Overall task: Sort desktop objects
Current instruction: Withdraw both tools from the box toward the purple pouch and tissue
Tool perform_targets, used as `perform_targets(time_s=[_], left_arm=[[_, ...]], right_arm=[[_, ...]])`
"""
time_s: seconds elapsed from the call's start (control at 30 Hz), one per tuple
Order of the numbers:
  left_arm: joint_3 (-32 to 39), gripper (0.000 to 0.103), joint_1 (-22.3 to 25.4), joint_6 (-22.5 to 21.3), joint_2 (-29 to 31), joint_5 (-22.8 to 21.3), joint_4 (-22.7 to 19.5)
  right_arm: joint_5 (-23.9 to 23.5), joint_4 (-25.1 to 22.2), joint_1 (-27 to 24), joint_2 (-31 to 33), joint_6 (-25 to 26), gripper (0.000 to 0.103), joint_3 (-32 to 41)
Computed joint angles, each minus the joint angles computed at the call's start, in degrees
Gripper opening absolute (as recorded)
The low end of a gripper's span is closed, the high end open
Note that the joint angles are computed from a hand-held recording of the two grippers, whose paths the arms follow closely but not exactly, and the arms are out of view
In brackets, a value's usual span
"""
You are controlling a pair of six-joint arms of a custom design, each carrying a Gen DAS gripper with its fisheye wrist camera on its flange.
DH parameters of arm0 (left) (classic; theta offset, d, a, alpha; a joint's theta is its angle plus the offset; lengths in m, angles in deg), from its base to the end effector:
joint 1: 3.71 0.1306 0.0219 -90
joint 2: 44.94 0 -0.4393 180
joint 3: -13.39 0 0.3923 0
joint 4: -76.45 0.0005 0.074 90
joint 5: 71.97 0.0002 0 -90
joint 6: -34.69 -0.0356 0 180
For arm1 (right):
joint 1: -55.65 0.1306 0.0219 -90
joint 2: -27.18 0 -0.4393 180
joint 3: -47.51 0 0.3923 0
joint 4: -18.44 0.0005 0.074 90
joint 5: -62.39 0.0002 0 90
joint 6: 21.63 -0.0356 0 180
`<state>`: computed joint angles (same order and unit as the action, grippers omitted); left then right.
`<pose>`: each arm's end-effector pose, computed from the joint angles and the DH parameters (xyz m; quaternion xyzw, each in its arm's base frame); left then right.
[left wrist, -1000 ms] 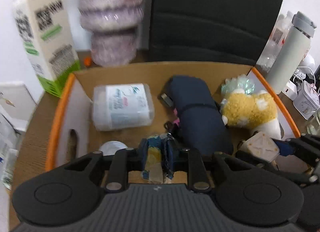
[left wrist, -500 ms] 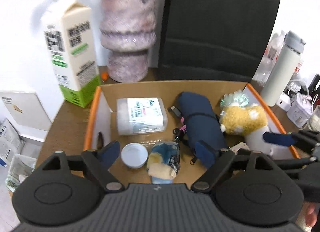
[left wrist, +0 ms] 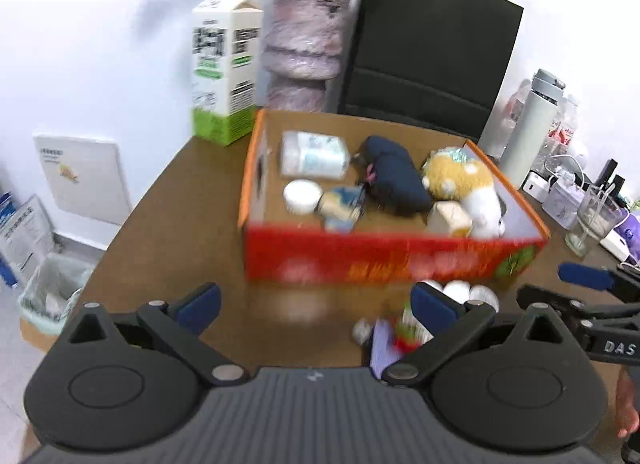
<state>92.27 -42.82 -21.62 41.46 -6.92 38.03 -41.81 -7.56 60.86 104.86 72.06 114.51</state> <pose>0.3638 -0.2770 0.4412 -0.0381 0.9079 -0.0562 0.4136 0.3982 0.0446 0.4221 -0.1241 0.8799 0.1164 0.4438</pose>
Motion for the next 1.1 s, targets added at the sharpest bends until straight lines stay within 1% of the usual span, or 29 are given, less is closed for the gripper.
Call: perform_targets(time_s=[0.03, 0.07, 0.1, 0.13, 0.2, 0.3, 0.37, 0.43, 0.5, 0.6, 0.67, 0.73, 0.83, 0.97, 1.1], left_arm=[[-2.28, 0.103, -1.91, 0.67, -1.18, -4.05, 1.58], [-5.04, 0.103, -4.01, 0.65, -2.47, -8.61, 4.47], [-7.79, 0.103, -6.04, 0.00, -3.62, -12.18, 8.08], [-9.24, 0.103, -7.56, -0.28, -4.09, -13.88, 9.52], [-10.51, 0.103, -9.64, -1.69, -4.33, -13.98, 9.91], [-11.36, 0.103, -12.84, -1.19, -4.05, -16.08, 9.09], [-12.04, 0.103, -14.05, -0.52, -3.97, -15.55, 9.13], [-13.02, 0.103, -14.70, 0.78, -4.05, -15.08, 9.40], [-13.53, 0.103, -14.79, 1.00, -3.70, -14.13, 9.70], [-13.42, 0.103, -14.77, 1.65, -2.73, -13.86, 8.26], [-13.62, 0.103, -14.39, 1.88, -2.78, -13.04, 8.45], [-14.46, 0.103, -14.07, 1.87, -3.35, -12.25, 10.11], [-14.23, 0.103, -13.58, 3.42, -3.26, -11.72, 9.00], [-14.08, 0.103, -13.48, 3.49, -3.09, -11.52, 8.77], [-13.81, 0.103, -13.30, 4.40, -2.87, -11.16, 7.95]], right_arm=[[-0.47, 0.76, -0.12, -1.56, -0.13, 0.086, -2.14], [-0.37, 1.81, -0.05, -3.07, -0.01, 0.086, -4.30], [-0.41, 2.80, 0.09, -4.48, 0.96, 0.086, -6.44], [-0.66, 3.27, 0.28, -5.52, 2.25, 0.086, -8.02], [-2.22, 3.87, -0.02, -7.54, 3.12, 0.086, -10.82], [-5.57, 3.64, -1.40, -10.42, -0.60, 0.086, -13.82], [-8.01, 4.49, -2.05, -12.58, -1.86, 0.086, -15.92], [-8.88, 5.75, -2.04, -14.66, -1.96, 0.086, -17.92], [-9.90, 5.95, -2.12, -15.88, -1.77, 0.087, -19.16], [-12.24, 6.69, -2.91, -16.24, -2.39, 0.087, -20.23], [-10.81, 6.71, -2.50, -15.95, -2.80, 0.086, -20.33], [-9.68, 6.58, -2.20, -15.75, -3.12, 0.085, -20.31], [-10.00, 7.10, -2.37, -15.76, -3.35, 0.084, -20.58], [-8.35, 7.01, -1.23, -15.88, -2.68, 0.077, -20.70], [-8.76, 6.98, -1.60, -15.73, -3.15, 0.073, -20.63]])
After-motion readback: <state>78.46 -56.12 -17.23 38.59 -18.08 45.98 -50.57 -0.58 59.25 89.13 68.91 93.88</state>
